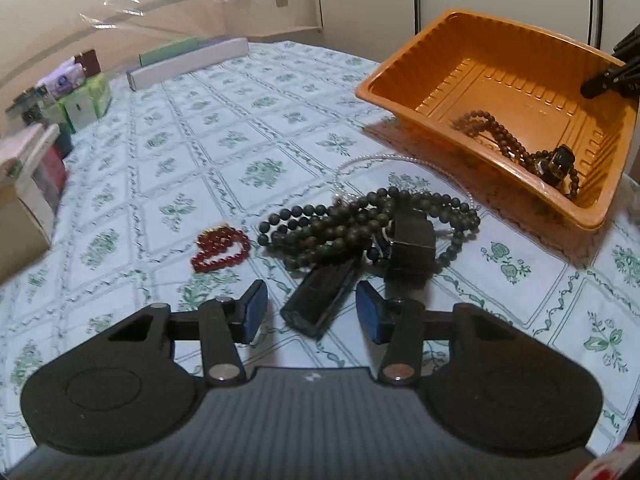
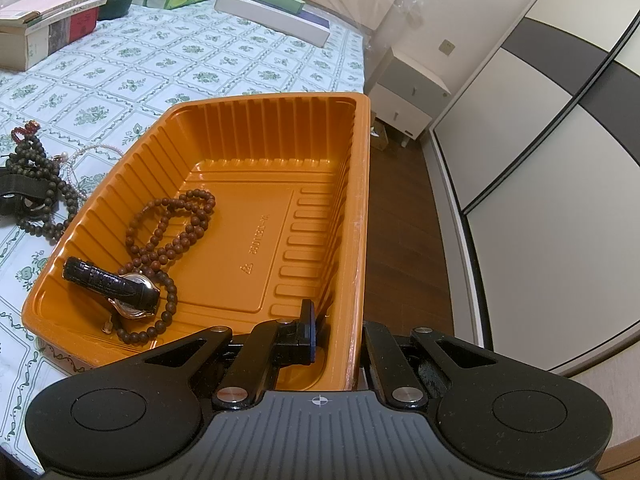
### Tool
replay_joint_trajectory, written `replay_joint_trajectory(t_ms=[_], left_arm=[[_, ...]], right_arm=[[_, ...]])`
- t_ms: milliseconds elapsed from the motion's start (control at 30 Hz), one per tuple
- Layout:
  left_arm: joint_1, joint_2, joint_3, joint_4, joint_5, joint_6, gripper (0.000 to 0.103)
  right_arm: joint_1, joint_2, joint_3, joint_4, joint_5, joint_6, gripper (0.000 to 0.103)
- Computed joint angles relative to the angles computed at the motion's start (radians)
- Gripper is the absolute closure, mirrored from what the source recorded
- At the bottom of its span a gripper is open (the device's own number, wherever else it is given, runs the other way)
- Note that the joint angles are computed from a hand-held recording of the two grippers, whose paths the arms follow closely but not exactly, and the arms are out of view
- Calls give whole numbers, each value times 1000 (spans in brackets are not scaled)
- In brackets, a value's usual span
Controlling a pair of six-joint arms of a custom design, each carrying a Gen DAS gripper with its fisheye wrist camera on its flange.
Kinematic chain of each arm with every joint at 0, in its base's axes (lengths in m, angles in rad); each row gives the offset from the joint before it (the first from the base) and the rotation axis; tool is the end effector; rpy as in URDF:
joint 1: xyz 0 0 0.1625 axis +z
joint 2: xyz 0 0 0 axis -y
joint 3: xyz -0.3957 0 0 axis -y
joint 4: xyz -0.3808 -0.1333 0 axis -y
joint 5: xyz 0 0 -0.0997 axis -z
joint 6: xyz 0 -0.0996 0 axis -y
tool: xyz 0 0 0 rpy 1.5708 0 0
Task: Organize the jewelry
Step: 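Grasp the black rectangular strap piece with the left gripper and lift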
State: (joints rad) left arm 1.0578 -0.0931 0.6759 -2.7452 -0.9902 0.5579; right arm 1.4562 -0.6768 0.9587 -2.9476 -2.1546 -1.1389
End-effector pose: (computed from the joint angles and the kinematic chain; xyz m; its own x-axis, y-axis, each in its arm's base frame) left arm -0.2491 -0.8251 -0.0238 -0.5297 0.5049 -0.6815 0.8108 0.5374 -0.2321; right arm -0.0129 -0.7976 0.3549 -0.3711 -0.1697 0.9130 -0.6800 0.7192 -0.1427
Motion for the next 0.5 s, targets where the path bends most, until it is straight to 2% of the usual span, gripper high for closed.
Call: replay_joint_trajectory(t_ms=[100, 233, 500], left_arm=[[1, 1, -8, 23, -8, -21, 72], [-4, -25, 35, 20, 3, -48, 80], [-27, -161, 295, -91, 84, -94, 82]], right_arm=[[0, 1, -1, 0, 0, 0, 98], [-1, 1, -2, 1, 0, 2, 98], [-1, 2, -3, 2, 0, 2, 98]])
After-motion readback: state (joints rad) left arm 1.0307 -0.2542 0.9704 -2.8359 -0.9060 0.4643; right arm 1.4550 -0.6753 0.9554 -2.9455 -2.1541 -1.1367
